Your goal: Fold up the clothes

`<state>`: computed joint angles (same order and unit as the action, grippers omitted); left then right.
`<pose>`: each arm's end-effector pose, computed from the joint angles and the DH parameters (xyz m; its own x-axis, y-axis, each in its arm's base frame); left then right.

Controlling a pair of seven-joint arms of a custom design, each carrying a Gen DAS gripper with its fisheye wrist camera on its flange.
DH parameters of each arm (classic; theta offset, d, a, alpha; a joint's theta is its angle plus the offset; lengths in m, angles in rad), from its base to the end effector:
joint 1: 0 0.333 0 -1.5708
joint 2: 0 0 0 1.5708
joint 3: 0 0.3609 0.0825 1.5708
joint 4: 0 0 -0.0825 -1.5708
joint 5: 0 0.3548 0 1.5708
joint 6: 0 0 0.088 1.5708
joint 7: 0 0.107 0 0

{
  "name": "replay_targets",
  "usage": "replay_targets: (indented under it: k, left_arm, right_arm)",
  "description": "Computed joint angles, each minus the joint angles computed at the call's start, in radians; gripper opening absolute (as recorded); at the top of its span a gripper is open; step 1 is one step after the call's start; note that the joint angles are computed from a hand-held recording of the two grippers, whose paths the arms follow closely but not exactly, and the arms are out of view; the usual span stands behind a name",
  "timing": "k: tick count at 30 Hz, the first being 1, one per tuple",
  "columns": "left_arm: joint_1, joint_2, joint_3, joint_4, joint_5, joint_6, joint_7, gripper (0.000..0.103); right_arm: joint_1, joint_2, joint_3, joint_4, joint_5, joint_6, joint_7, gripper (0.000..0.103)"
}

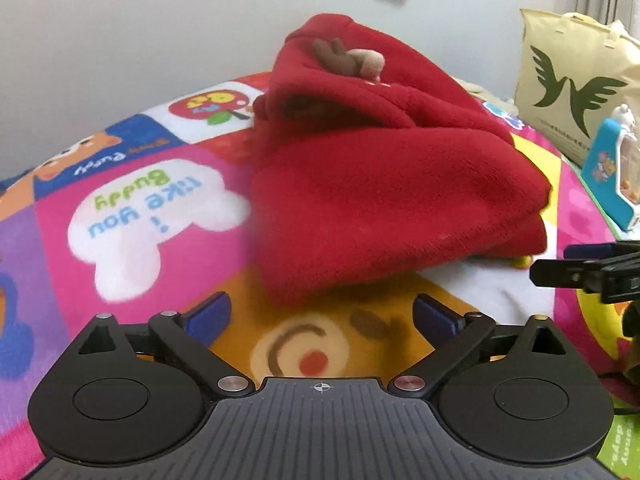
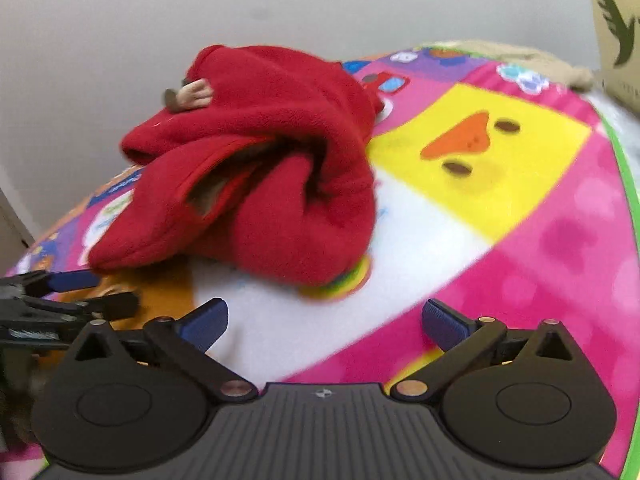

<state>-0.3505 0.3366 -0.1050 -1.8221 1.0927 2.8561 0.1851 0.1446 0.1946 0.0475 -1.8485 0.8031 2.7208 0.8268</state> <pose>0.5735 -0.3250 0.4711 -0.0570 -0.9929 0.1041 -0.6540 -0.0416 -0.7553 0.6285 0.0928 0.5449 0.3785 -0.8982 -0.2237 -0.6923 -0.1142 -0.7125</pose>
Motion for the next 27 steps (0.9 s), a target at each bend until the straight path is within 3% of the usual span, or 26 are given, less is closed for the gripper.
replay_targets:
  k: [4, 7, 11, 14, 17, 20, 22, 23, 25, 27]
  left_arm:
    - [-0.024, -0.034, -0.007, -0.043, 0.035, -0.044, -0.026, 0.103]
    - [-0.042, -0.070, -0.029, -0.082, 0.050, -0.103, -0.044, 0.103]
    - [-0.065, -0.133, -0.071, -0.160, 0.088, -0.150, -0.100, 0.103]
    - [-0.073, -0.179, -0.098, -0.218, 0.133, -0.156, -0.178, 0.103]
    - [-0.080, -0.209, -0.123, -0.247, 0.189, -0.188, -0.267, 0.103]
    - [-0.091, -0.194, -0.134, -0.217, 0.262, -0.292, -0.350, 0.103]
    - [-0.100, -0.153, -0.137, -0.164, 0.278, -0.369, -0.337, 0.103]
    - [-0.089, -0.129, -0.136, -0.136, 0.240, -0.354, -0.281, 0.103]
    - [-0.063, -0.082, -0.129, -0.087, 0.156, -0.295, -0.172, 0.103]
    - [-0.064, -0.066, -0.110, -0.068, 0.146, -0.265, -0.179, 0.103]
  right_arm:
    - [0.030, -0.097, -0.017, -0.123, -0.107, 0.017, 0.054, 0.103]
    - [0.025, -0.182, -0.016, -0.205, -0.054, -0.028, -0.019, 0.103]
    - [0.041, -0.319, -0.019, -0.342, -0.017, -0.004, -0.078, 0.103]
    - [0.065, -0.387, -0.014, -0.423, -0.033, 0.087, -0.145, 0.103]
    - [0.078, -0.364, 0.001, -0.430, -0.073, 0.201, -0.162, 0.103]
    - [0.151, -0.263, -0.022, -0.367, 0.109, 0.377, -0.268, 0.103]
    - [0.128, -0.200, -0.010, -0.319, 0.019, 0.381, -0.111, 0.103]
    - [0.121, -0.165, -0.013, -0.284, -0.022, 0.362, -0.033, 0.103]
    - [0.088, -0.104, -0.001, -0.202, -0.013, 0.269, -0.004, 0.103]
    - [0.132, -0.068, -0.055, -0.189, -0.219, 0.282, 0.174, 0.103]
